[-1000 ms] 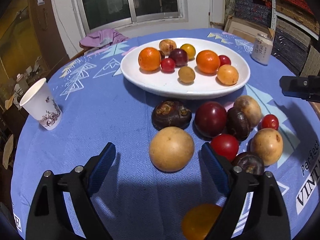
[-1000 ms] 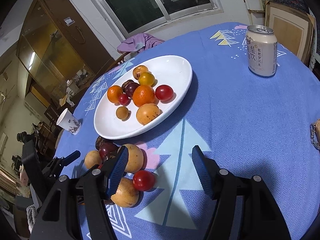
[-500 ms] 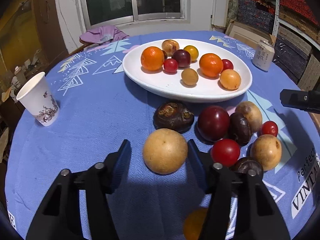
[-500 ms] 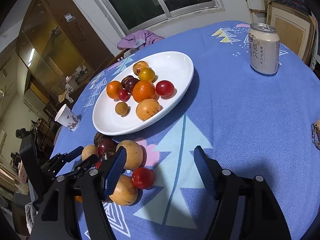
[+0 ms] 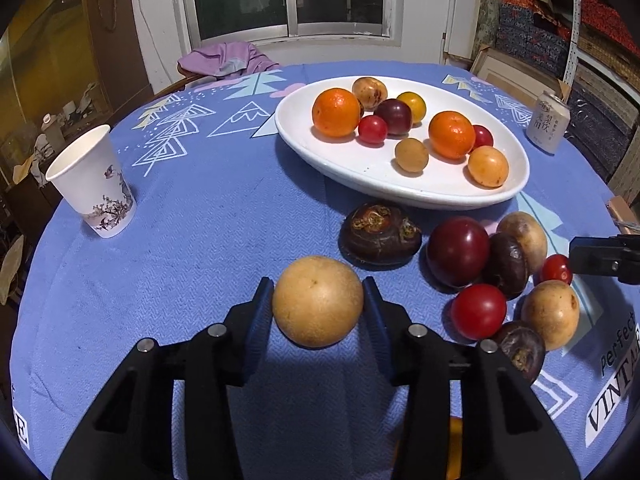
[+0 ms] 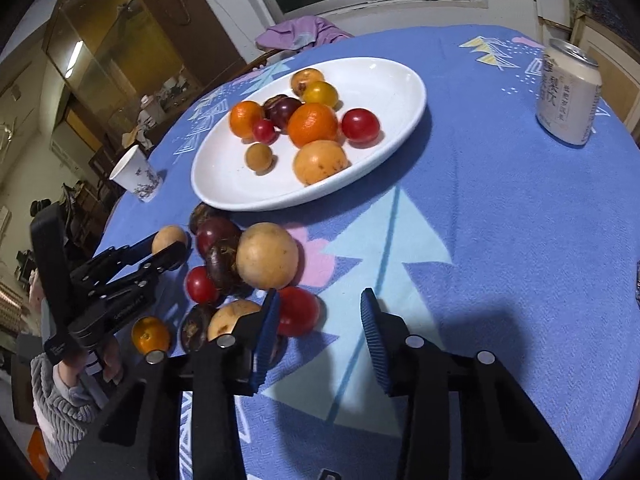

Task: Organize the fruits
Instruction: 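Grasp a yellow pear with the left tool while the right tool grasps a red tomato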

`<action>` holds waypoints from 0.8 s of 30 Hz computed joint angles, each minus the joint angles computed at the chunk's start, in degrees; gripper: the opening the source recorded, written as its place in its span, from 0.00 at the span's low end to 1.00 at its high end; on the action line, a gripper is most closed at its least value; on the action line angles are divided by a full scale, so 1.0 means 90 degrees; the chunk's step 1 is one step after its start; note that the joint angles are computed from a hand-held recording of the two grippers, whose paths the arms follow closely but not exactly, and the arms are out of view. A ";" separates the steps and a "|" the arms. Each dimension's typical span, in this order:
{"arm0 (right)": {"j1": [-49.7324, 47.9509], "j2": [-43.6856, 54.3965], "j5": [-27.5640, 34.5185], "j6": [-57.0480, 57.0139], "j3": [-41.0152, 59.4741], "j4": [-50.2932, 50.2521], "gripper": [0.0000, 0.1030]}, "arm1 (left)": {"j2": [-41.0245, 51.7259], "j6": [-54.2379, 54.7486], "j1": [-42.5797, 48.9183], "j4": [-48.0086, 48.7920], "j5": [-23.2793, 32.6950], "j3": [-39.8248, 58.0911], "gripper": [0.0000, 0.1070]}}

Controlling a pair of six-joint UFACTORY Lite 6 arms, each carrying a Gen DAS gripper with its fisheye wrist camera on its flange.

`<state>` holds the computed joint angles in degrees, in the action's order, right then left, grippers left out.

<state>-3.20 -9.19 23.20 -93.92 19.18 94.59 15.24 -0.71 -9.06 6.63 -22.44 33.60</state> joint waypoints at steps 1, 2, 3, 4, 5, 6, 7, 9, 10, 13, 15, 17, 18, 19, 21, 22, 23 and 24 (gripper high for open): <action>-0.0015 0.0002 0.0174 0.0008 -0.0021 -0.0021 0.41 | 0.0025 -0.0110 0.0028 0.0118 0.0031 0.0027 0.43; 0.0012 -0.0009 0.0250 0.0013 -0.0038 -0.0015 0.41 | 0.0068 -0.0206 0.0055 0.0219 0.0071 0.0071 0.43; 0.0116 0.0013 0.0266 -0.0018 -0.0044 0.0040 0.41 | 0.0093 -0.0237 0.0062 0.0248 0.0089 0.0088 0.43; 0.0197 0.0058 0.0277 -0.0059 -0.0045 0.0119 0.41 | 0.0113 -0.0253 0.0069 0.0268 0.0102 0.0104 0.43; 0.0209 0.0059 0.0298 -0.0173 -0.0073 0.0290 0.41 | 0.0121 -0.0229 0.0063 0.0241 0.0104 0.0108 0.43; 0.0125 0.0131 0.0408 -0.0191 -0.0058 0.0307 0.41 | 0.0140 -0.0223 0.0062 0.0236 0.0111 0.0124 0.43; -0.0005 0.0229 0.0556 -0.0197 -0.0028 0.0289 0.41 | 0.0173 -0.0249 0.0067 0.0263 0.0137 0.0153 0.43; -0.0354 0.0594 0.0913 -0.0323 0.0064 0.0414 0.41 | 0.0202 -0.0375 0.0089 0.0390 0.0145 0.0178 0.43; -0.0540 0.0809 0.1114 -0.0326 0.0129 0.0408 0.41 | 0.0218 -0.0481 0.0120 0.0510 0.0152 0.0195 0.43; -0.0765 0.1053 0.1257 -0.0311 0.0210 0.0435 0.40 | 0.0245 -0.0556 0.0132 0.0573 0.0169 0.0229 0.44; -0.0651 0.1022 0.0935 -0.0488 0.0187 0.0800 0.36 | 0.0263 -0.0516 0.0126 0.0478 0.0178 0.0244 0.47; -0.0528 0.1000 0.0780 -0.0603 0.0175 0.0939 0.35 | 0.0292 -0.0699 0.0168 0.0624 0.0195 0.0277 0.49; -0.0349 0.0902 0.0595 -0.0724 0.0127 0.1115 0.35 | 0.0298 -0.0704 0.0171 0.0618 0.0204 0.0286 0.50; -0.0150 0.0807 0.0409 -0.0870 0.0081 0.1319 0.32 | 0.0309 -0.0600 0.0147 0.0490 0.0204 0.0291 0.52; 0.0243 0.0704 0.0068 -0.1345 0.0009 0.1855 0.32 | 0.0355 -0.0279 0.0107 0.0045 0.0272 0.0338 0.64; 0.0395 0.0641 -0.0088 -0.1515 -0.0020 0.2084 0.30 | 0.0411 -0.0428 0.0152 0.0184 0.0311 0.0384 0.73; 0.0445 0.0619 -0.0147 -0.1554 -0.0028 0.2126 0.30 | 0.0449 -0.0716 0.0224 0.0492 0.0328 0.0419 0.74; 0.0521 0.0592 -0.0236 -0.1668 -0.0039 0.2219 0.29 | 0.0444 -0.0776 0.0241 0.0567 0.0319 0.0414 0.74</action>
<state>1.49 -3.86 21.08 -108.93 18.83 114.56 19.24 -7.69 -6.90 11.73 -19.57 37.33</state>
